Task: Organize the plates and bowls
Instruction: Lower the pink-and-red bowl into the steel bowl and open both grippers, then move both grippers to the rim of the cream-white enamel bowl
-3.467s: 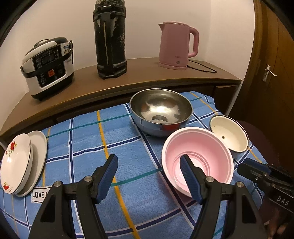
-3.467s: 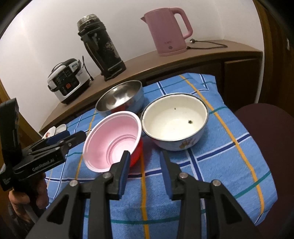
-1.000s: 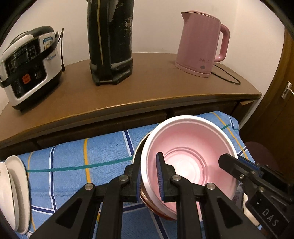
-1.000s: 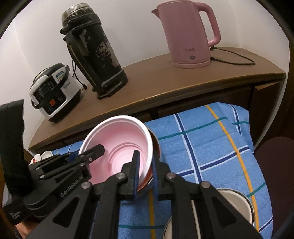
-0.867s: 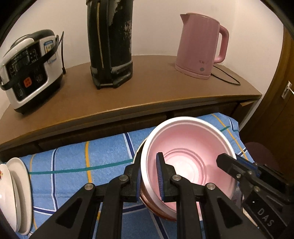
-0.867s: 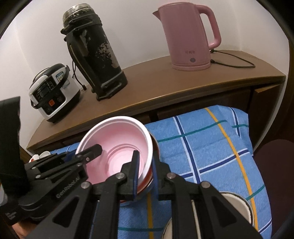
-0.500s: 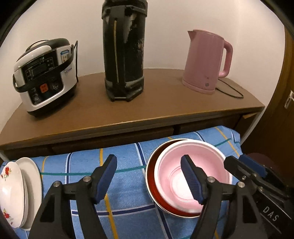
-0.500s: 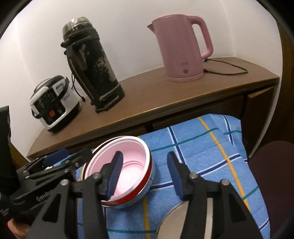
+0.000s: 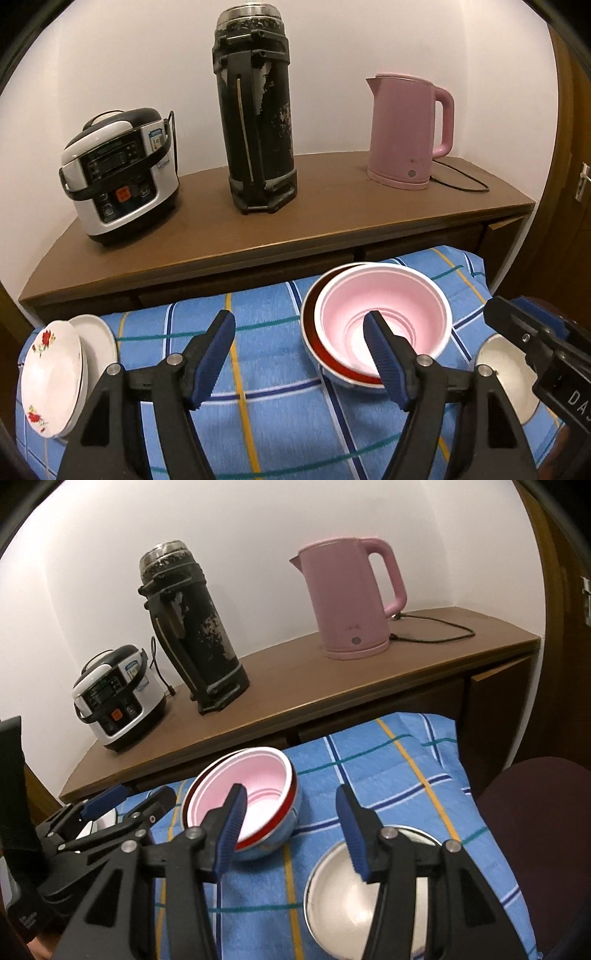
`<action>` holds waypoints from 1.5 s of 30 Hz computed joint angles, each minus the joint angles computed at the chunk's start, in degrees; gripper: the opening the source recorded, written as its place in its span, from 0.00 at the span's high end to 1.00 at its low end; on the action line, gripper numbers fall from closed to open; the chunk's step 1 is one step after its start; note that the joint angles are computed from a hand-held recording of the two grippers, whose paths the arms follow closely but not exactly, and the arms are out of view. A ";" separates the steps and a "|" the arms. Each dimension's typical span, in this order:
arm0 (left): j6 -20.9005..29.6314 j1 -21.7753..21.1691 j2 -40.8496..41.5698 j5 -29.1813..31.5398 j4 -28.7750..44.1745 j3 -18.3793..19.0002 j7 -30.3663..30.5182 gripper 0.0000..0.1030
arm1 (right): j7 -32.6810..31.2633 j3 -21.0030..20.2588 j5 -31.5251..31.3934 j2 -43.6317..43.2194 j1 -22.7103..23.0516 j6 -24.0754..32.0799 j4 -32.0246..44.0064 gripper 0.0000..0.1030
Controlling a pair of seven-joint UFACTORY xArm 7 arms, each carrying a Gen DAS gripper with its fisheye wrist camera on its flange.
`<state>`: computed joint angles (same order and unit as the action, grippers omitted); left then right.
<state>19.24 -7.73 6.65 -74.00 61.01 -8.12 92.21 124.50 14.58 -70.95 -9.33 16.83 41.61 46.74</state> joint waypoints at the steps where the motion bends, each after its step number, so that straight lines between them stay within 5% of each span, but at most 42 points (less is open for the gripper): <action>1: -0.07 0.02 -0.29 -0.20 -0.41 -0.02 0.22 0.28 | 0.09 0.17 0.20 -0.24 0.17 0.29 -0.23 0.50; 14: -1.85 -1.91 -4.54 -5.62 -5.15 1.15 6.28 0.28 | 1.05 2.51 2.39 -3.35 1.38 3.41 -3.24 0.50; 33: 0.39 -5.13 -9.53 -3.75 -12.36 2.34 5.77 0.28 | 0.25 8.07 13.80 -15.07 1.86 9.74 -13.53 0.50; 45: 5.27 -6.50 -11.03 2.80 -15.41 3.01 -1.70 0.28 | -1.13 11.12 22.81 -23.98 0.33 8.64 -21.57 0.52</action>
